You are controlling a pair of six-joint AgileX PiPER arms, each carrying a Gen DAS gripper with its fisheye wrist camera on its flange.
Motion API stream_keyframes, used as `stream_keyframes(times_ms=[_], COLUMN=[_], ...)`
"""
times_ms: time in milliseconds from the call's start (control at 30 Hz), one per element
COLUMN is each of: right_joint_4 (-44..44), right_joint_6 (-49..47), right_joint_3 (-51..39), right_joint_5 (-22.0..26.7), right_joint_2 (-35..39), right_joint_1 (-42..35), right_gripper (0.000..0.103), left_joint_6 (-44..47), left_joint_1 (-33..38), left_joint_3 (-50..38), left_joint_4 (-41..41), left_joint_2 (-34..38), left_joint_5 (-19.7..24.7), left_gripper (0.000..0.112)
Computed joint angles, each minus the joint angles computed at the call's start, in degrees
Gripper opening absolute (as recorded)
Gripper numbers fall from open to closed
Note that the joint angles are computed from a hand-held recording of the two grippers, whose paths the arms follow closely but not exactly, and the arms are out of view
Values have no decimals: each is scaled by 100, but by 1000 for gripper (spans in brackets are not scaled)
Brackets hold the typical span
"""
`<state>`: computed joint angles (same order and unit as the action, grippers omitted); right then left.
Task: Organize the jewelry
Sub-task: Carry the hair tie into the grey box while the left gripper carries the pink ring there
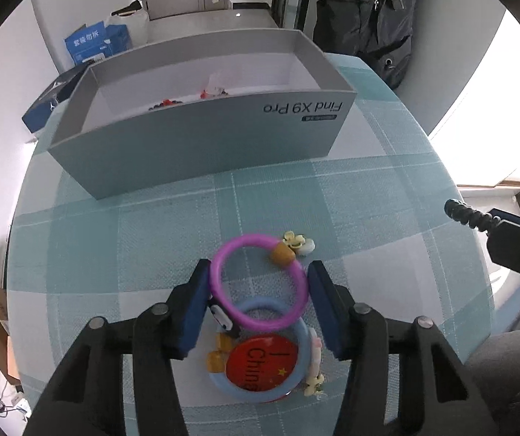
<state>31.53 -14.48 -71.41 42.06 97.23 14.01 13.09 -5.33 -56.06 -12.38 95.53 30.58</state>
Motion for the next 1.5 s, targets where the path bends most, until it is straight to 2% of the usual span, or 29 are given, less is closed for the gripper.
stream_keyframes(times_ms=[133, 200, 400, 567, 933, 1067, 1133, 1167, 1267, 1500], right_joint_4=[-7, -10, -17, 5, -56, -23, -63, -140, -340, -575], right_joint_6=[-2, 25, 85, 175, 444, 540, 590, 632, 793, 1071], right_joint_3=[-1, -21, -145, -224, -635, -1012, -1381, -1587, -2294, -4065], right_joint_5=[2, 17, 21, -51, -272, -133, 49, 119, 370, 1073], right_joint_2=[4, 19, 73, 122, 321, 514, 678, 755, 1060, 2040], right_joint_1=[-6, -4, 108, 235, 622, 661, 673, 700, 734, 706], right_gripper=[44, 44, 44, 44, 44, 44, 44, 44, 44, 44], left_joint_6=[554, 467, 950, 1161, 1822, 1890, 1972, 1905, 1933, 1667], left_joint_1=[190, 210, 532, 704, 1320, 1572, 1615, 1626, 1822, 1835], left_joint_3=[62, 98, 244, 222, -96, -458, -495, -548, -852, -1545], left_joint_4=[-605, -545, -1163, -1300, -2153, -2304, -2334, -2259, -2527, -2300], left_joint_2=[-54, -154, -534, -813, -820, -669, -678, -645, -377, -10], left_joint_5=[52, -19, 38, -5, 162, 496, 428, 342, 618, 891], left_gripper=[47, 46, 46, 46, 46, 46, 46, 46, 46, 46])
